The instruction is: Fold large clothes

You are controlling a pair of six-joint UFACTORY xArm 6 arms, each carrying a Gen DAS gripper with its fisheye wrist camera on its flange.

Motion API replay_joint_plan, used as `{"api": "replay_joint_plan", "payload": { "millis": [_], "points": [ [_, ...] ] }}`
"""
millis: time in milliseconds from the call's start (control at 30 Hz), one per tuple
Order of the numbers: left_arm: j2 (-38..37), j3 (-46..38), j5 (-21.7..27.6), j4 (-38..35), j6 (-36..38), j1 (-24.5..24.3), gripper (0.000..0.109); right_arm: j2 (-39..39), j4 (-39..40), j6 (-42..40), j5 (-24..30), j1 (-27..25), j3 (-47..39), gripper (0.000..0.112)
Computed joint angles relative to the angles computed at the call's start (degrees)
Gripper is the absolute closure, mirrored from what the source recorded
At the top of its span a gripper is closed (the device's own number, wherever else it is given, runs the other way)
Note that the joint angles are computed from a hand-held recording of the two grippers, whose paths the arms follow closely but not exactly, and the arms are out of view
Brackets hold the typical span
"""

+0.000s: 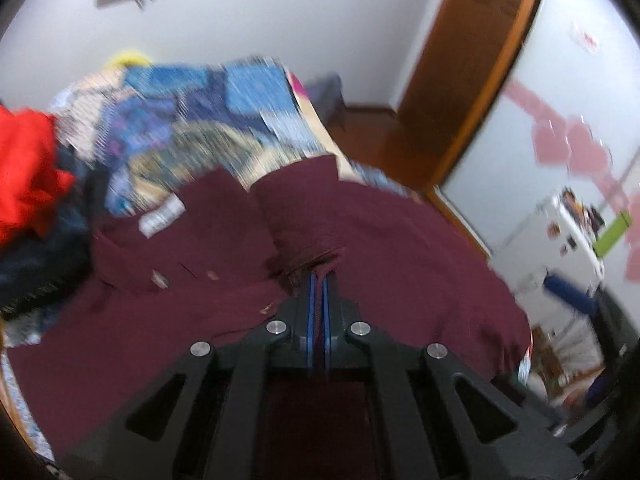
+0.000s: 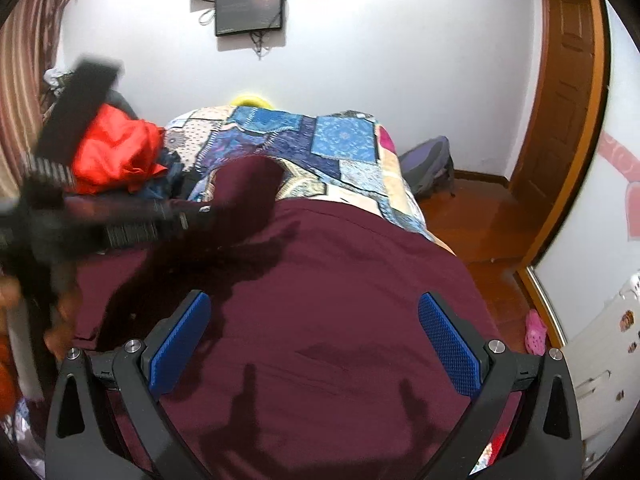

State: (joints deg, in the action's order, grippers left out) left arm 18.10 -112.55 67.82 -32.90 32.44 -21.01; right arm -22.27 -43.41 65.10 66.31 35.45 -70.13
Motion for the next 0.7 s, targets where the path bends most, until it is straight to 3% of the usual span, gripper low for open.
{"api": "replay_joint_plan", "payload": {
  "millis": [233, 333, 467, 567, 700],
  "points": [
    [-5.3, 7.5, 4.9, 0.1, 4.7, -0.5, 0.105, -1.9, 3.7, 0.4, -1.3, -2.8, 2.4, 0.009],
    [-6.6, 5.8, 6.5, 0.5, 6.7, 0.0, 0.088, -2.6, 4.4, 0.4, -2.3, -3.5, 2.8, 0.009],
    [-11.3, 9.3, 0.0, -0.7, 9.4, 1.7, 0.062, -3.7, 5.5, 0.9, -4.9, -4.5, 3.6, 0.009],
    [-11.7, 9.2, -3.6, -0.7, 9.4, 4.5, 0.059, -3.7, 9.4, -1.1, -9.4, -7.2, 4.2, 0.009],
    [-9.1, 5.5, -4.2, 1.7, 8.5, 9.9, 0.059, -1.5, 15.3, -4.2, -13.5, -10.6, 3.7, 0.009]
  ]
}}
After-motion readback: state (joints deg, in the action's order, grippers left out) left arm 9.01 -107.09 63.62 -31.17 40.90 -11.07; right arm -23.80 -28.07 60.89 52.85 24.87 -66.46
